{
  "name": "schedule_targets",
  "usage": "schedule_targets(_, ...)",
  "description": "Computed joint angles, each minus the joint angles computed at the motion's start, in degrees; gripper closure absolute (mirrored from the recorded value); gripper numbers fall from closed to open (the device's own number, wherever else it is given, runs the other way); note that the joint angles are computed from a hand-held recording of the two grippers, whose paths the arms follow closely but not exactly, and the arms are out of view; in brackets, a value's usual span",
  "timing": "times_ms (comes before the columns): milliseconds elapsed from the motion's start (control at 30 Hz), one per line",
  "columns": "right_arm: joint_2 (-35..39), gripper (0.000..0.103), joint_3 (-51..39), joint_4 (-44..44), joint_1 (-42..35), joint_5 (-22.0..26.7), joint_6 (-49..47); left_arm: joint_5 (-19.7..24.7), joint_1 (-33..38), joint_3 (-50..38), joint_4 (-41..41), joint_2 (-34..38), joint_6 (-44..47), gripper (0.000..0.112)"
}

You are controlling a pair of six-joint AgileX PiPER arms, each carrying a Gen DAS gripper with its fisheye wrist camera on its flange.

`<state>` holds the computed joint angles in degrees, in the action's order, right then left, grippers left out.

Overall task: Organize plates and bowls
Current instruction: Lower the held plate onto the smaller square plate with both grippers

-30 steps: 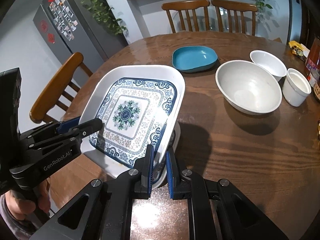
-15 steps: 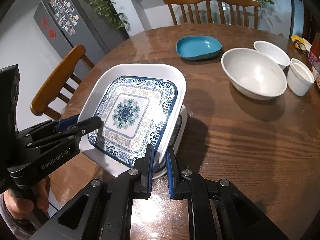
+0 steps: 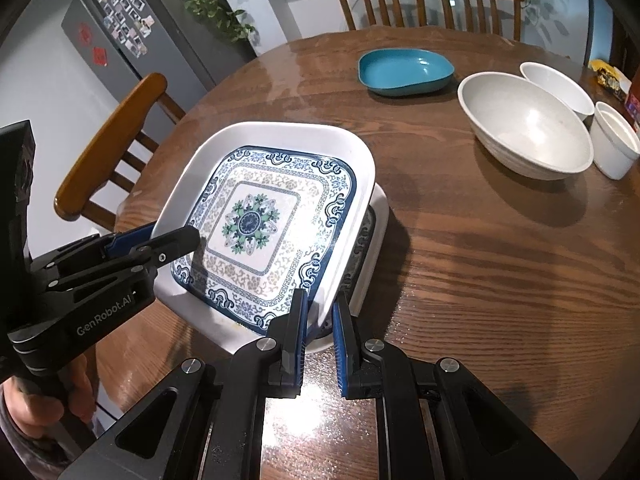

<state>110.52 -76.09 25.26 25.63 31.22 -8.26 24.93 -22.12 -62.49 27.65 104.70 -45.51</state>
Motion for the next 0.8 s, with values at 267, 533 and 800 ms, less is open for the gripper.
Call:
schedule_targets(267, 1.9, 0.09, -2.0, 0.4, -0.1, 1.5, -0.8, 0.0, 0.6, -0.2, -0.6, 1.0, 0.2, 0.084)
schedule_targets(533, 3.2, 0.09, -3.3, 0.6, -0.4, 2.8, -1.0, 0.3, 1.2, -0.9, -2.1, 2.0, 2.0, 0.084)
schedule_targets(800, 4.5, 0.09, -4.4, 1.4, -0.7, 4.0, -1.5, 0.6, 1.4, -1.2, -2.7, 2.7, 2.5, 0.084)
